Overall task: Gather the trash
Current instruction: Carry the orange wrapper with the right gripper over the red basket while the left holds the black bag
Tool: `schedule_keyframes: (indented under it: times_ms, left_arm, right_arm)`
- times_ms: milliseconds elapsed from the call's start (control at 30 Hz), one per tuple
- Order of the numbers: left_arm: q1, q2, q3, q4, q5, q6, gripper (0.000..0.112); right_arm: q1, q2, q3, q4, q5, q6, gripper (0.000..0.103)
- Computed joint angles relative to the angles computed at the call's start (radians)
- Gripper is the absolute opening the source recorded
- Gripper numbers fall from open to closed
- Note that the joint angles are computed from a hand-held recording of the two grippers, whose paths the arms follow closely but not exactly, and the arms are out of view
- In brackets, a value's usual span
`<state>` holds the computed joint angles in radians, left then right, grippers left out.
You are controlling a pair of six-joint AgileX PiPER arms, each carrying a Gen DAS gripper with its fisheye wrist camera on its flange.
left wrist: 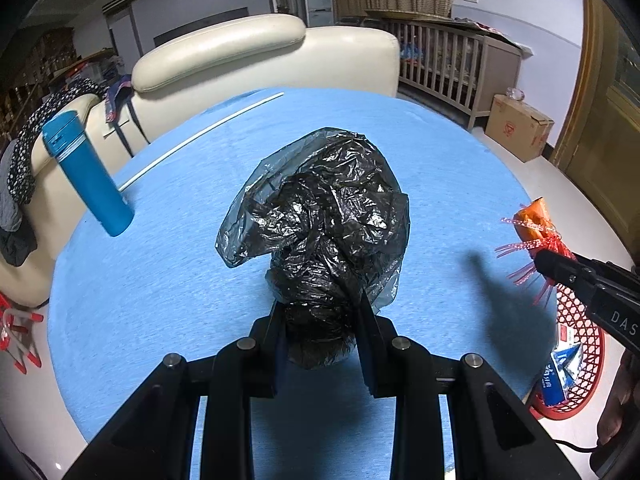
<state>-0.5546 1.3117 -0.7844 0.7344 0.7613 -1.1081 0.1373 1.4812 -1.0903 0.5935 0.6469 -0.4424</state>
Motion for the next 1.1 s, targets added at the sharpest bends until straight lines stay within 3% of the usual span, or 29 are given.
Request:
schedule_keyframes:
  times_ms: [1100]
  left_arm:
    - [-0.138, 0.077, -0.076, -0.055, -0.073, 0.113, 0.031]
  right_arm:
    - [-0.512, -0.178, 0.144, 0.067, 0.144, -0.207, 0.028]
